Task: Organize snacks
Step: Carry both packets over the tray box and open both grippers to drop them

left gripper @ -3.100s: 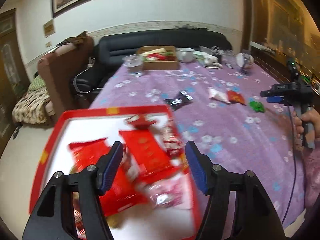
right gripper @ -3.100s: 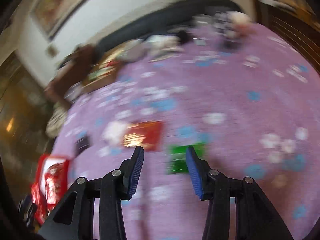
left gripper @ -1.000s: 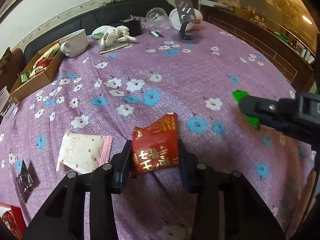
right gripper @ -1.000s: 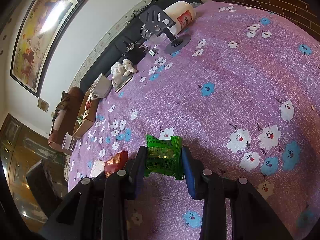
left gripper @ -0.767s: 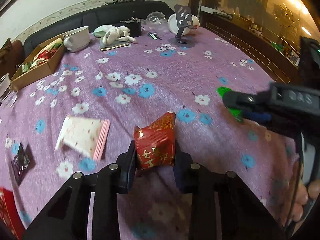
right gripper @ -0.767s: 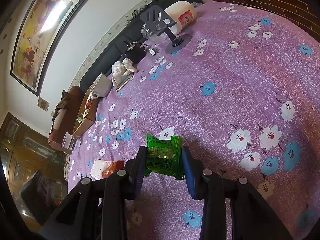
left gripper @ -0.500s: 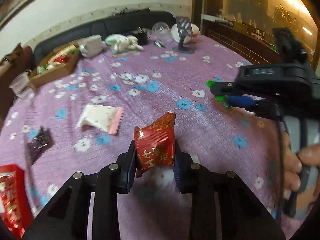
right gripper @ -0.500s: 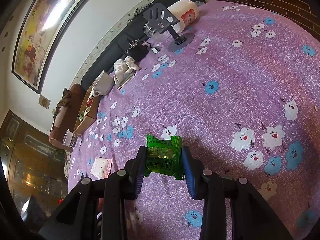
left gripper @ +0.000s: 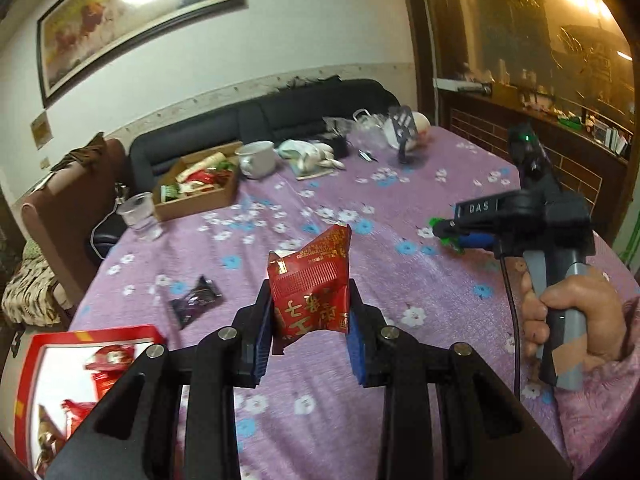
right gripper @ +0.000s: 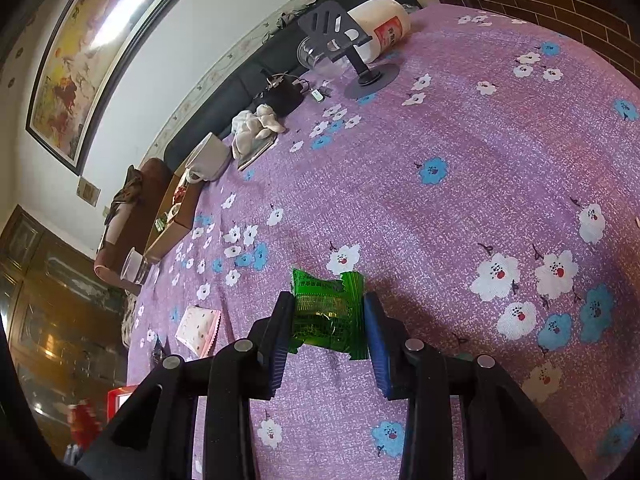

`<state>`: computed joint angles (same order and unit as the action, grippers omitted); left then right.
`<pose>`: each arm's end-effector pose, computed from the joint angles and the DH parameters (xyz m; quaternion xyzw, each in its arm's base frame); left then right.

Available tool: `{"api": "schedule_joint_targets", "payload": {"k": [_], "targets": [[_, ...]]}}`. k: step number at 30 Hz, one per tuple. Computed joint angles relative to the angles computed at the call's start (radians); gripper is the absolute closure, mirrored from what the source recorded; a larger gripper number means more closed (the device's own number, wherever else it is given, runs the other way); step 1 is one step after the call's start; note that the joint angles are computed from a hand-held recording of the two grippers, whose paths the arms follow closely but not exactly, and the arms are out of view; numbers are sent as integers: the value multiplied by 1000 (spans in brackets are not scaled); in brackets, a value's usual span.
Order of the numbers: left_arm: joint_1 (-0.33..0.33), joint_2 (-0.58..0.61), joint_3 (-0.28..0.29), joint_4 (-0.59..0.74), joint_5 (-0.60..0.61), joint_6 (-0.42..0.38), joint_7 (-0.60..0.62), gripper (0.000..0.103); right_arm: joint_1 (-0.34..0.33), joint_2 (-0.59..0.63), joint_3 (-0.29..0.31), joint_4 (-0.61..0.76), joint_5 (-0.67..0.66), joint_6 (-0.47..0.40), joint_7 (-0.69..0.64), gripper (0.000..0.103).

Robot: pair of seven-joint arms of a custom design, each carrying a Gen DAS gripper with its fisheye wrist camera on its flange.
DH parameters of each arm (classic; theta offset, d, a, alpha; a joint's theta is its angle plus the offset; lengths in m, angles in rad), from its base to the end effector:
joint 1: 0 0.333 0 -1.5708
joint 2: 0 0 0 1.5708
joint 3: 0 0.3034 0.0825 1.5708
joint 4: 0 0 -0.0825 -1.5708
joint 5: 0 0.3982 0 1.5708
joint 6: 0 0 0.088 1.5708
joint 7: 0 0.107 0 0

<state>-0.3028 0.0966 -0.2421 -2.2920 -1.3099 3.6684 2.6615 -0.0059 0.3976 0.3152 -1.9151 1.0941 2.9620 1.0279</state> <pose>0.4944 -0.1510 0.3791 -0.5900 0.6538 -0.2960 0.3698 0.6432 0.1282 0.3180 -0.5664 0.7237 -0.0141 0.3940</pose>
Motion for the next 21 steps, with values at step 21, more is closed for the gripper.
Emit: {"api": "schedule_joint_targets", "payload": {"k": [21], "targets": [[90,-235,22,-324,255,34,-372,74,-106,27,159,-32,-128,158,2,67]]}}
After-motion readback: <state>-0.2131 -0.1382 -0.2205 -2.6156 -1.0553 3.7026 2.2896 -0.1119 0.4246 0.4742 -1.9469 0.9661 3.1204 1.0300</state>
